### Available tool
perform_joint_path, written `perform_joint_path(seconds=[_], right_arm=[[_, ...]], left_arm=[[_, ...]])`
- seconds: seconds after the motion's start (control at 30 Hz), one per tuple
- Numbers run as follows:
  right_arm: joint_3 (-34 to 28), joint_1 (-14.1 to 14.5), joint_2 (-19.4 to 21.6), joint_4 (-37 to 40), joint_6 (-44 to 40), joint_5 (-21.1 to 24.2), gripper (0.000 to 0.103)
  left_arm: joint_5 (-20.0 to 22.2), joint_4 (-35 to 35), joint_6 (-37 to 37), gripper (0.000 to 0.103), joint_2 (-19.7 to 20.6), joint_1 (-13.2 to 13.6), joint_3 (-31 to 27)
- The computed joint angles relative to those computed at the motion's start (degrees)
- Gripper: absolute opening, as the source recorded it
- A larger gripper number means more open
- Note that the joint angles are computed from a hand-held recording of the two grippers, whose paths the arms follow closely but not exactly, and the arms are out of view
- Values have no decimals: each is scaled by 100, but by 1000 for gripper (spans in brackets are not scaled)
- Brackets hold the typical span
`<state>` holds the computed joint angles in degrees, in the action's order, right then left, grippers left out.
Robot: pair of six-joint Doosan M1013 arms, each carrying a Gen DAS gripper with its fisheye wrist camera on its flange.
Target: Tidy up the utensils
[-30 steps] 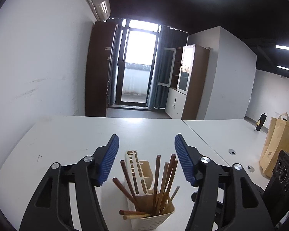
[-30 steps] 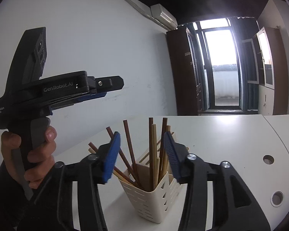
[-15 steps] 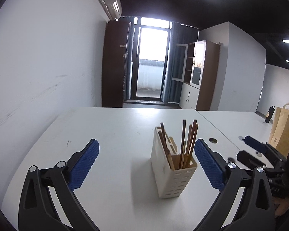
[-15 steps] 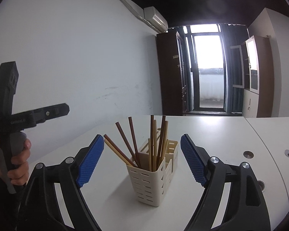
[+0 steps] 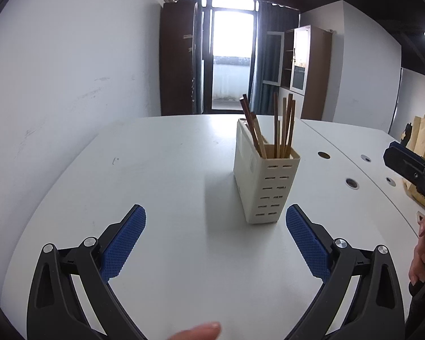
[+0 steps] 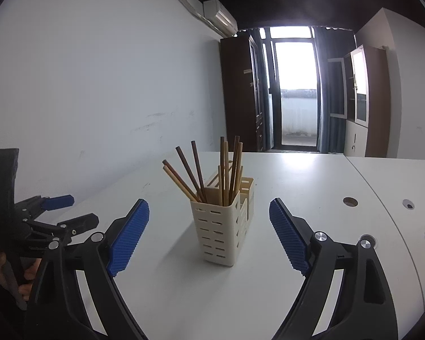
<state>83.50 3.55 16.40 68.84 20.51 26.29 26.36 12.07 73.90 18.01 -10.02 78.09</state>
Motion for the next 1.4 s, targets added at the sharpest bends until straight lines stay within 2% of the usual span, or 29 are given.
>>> perform_joint_path(seconds=[0.2, 0.33, 0.53, 1.1, 1.4], right_arm=[[31, 5, 56, -373, 449, -48, 87], [48, -10, 70, -442, 575, -41, 87], [7, -8, 124, -674, 833, -30, 87], [46, -85, 139, -791, 1000, 41, 87], [60, -139, 161, -629, 809, 88, 87]], left_arm=[[182, 340, -369, 97, 36, -69, 71], [180, -58, -97, 97, 24, -35, 102], [198, -84, -13, 97, 2, -67, 123], [353, 40, 82, 97, 65, -192, 50], [387, 143, -7, 97, 81, -236, 20]])
